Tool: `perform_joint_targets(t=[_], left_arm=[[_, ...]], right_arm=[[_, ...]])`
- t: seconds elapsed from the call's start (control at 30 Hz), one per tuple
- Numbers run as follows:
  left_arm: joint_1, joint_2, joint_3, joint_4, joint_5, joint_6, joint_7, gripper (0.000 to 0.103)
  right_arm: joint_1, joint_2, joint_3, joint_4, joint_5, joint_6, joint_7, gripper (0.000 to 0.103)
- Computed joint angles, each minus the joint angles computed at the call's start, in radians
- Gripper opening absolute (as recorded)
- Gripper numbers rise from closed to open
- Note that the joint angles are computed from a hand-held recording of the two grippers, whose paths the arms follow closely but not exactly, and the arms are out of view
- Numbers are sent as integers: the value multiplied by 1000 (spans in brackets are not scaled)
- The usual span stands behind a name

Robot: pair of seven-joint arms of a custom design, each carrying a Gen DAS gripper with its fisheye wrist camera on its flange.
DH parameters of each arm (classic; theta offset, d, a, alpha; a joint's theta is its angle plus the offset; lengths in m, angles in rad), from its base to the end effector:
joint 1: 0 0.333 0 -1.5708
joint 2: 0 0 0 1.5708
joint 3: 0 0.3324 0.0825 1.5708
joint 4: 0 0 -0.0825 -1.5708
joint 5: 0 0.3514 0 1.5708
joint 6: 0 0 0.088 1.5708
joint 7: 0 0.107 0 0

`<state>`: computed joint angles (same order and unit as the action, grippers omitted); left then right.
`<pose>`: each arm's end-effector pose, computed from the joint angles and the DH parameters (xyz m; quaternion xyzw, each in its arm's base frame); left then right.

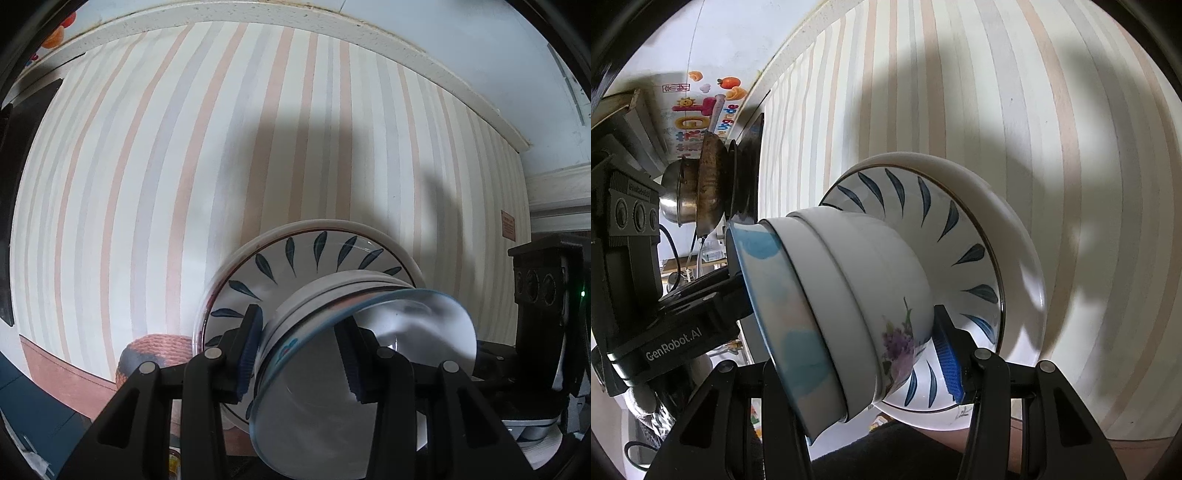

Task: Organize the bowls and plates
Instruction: 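Lift the bowl stack and carry it over the plate stack, then lower the bowls onto the plate stack and open both grippers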

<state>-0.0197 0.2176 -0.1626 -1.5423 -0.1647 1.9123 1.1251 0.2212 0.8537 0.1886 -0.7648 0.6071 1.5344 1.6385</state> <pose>0.6053 -0.1129 0.5653 0.8025 -0.5837 0.1125 0.0511 0.6798 0.2910 0.4747 -0.7438 0.5583 0.3258 0.1700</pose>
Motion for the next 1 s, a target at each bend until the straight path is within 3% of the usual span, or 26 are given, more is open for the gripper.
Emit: perform_joint_targets(t=[0.77, 1.0], left_arm=[[-16, -1, -6, -9, 22, 13, -13, 37], [-32, -28, -3, -41, 62, 37, -53, 37]], right_arm=[[14, -63, -33, -78, -54, 20, -20, 51], [11, -109, -45, -111, -70, 61, -47, 51]])
